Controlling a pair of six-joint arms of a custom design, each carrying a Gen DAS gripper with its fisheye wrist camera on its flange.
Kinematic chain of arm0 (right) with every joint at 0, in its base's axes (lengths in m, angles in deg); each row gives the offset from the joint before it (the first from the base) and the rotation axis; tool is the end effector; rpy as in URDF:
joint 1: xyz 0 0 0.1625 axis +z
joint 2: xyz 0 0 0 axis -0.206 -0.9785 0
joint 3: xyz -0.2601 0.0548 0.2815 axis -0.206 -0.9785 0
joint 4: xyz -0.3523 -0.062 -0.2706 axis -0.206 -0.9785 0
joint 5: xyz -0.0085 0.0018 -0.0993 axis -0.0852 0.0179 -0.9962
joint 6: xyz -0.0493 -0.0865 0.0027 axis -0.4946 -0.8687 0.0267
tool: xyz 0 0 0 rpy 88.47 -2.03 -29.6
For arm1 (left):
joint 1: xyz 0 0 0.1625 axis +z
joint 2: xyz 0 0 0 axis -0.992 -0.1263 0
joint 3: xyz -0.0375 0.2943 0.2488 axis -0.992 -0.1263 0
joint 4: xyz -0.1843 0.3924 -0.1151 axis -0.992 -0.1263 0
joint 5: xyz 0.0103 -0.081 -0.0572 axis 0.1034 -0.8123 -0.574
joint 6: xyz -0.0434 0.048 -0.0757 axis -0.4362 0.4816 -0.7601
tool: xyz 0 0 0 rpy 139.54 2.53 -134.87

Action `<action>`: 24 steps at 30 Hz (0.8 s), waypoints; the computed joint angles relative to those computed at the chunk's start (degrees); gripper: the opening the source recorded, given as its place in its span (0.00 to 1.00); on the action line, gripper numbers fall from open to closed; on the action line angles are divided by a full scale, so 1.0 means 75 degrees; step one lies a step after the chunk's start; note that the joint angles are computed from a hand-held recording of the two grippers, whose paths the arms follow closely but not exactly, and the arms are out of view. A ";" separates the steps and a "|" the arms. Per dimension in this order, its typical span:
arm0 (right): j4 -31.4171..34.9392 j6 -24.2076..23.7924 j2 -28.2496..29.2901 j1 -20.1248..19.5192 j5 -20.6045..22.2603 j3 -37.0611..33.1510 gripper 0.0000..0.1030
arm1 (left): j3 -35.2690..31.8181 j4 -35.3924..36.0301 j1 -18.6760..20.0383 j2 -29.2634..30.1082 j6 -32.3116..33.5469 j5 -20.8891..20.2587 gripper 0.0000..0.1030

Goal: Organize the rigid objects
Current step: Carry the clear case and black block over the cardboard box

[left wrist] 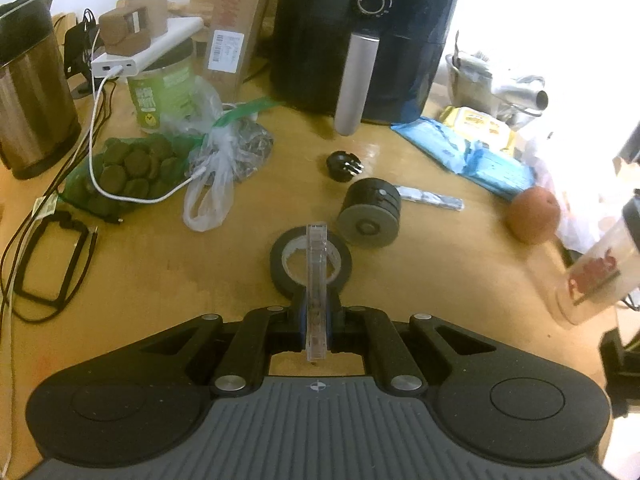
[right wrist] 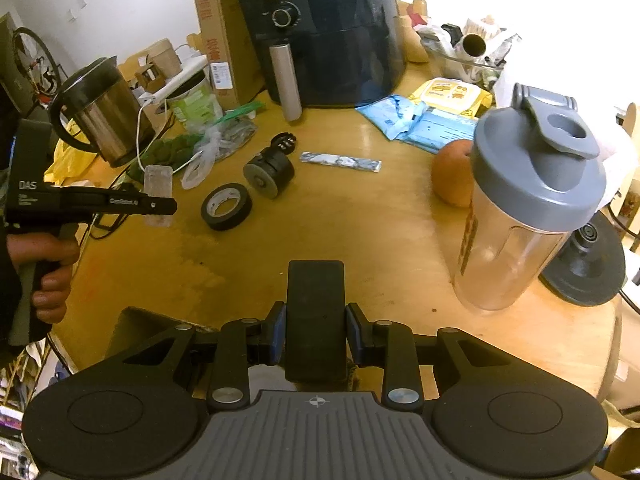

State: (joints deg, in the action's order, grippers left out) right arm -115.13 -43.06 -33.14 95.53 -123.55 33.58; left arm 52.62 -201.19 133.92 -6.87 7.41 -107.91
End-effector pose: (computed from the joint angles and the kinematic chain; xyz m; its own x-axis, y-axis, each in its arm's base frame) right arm 0.0466 -0.5411 0.2364 -0.8162 -0.3174 0.4828 -0.4797 0.8380 -0.2600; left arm -0.1999 -0.5833 0.0247 -0.7882 -0.0511 -0.6133 0.3190 0.8183 -0.4782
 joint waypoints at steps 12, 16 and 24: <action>0.0136 -0.0072 -0.0241 0.0036 0.0139 0.0255 0.33 | 0.0696 0.1280 -0.0564 -0.0971 -0.1168 -0.0504 0.08; 0.0171 -0.0089 -0.0343 0.0030 0.0199 0.0361 0.33 | 0.0928 0.1448 -0.0697 -0.1227 -0.1492 -0.0805 0.08; 0.0229 -0.0036 -0.0546 0.0008 0.0287 0.0582 0.33 | 0.1299 0.1922 -0.0968 -0.1542 -0.1979 -0.1284 0.08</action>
